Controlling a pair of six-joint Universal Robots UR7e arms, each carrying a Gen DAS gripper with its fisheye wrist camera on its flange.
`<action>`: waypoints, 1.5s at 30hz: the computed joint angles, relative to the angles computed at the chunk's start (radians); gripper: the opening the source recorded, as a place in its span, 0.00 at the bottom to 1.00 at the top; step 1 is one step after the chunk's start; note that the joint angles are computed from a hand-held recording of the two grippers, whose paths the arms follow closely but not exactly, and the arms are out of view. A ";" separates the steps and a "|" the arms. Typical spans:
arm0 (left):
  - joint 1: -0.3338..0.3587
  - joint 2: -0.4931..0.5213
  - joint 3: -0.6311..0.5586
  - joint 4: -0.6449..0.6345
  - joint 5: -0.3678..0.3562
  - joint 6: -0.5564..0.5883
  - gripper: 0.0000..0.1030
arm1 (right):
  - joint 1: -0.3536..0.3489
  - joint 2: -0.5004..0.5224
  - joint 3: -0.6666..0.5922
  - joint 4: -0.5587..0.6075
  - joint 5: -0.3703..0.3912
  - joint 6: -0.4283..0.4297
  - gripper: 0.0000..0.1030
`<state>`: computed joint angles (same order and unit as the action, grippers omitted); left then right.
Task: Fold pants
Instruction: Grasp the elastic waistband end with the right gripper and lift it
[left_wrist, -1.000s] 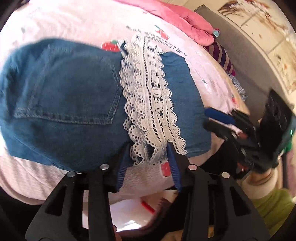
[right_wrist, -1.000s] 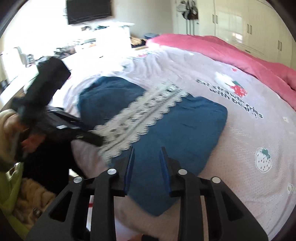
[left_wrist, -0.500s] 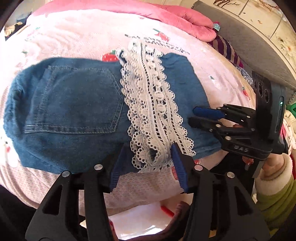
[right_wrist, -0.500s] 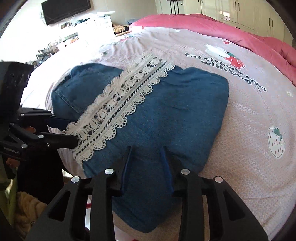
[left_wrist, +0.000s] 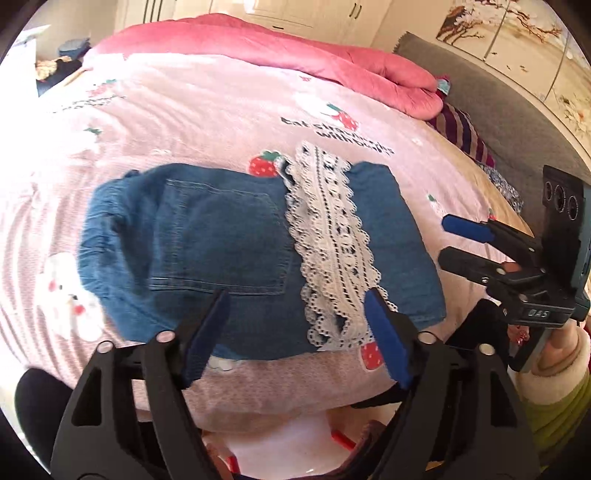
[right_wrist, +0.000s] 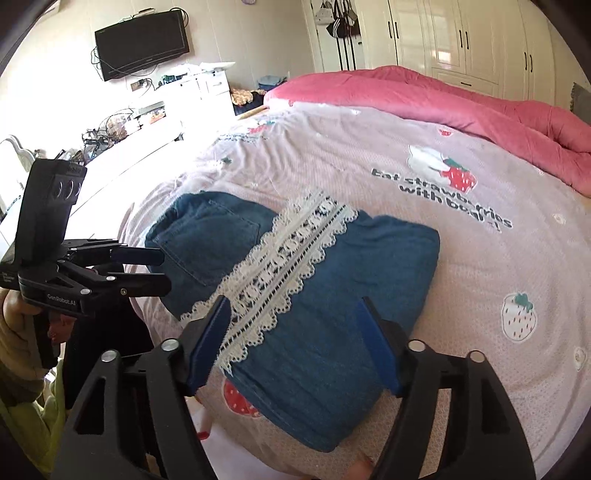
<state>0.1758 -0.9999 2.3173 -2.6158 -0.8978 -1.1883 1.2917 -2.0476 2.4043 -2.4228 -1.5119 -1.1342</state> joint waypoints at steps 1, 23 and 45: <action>-0.004 -0.010 0.005 0.011 0.008 -0.012 0.73 | 0.012 0.006 0.000 -0.013 -0.006 0.008 0.75; -0.003 -0.167 0.133 0.162 0.053 -0.236 0.91 | 0.302 0.331 -0.069 -0.174 -0.133 0.177 0.90; 0.049 -0.167 0.254 -0.110 0.062 -0.198 0.91 | 0.487 0.734 -0.272 -0.039 -0.235 0.259 0.91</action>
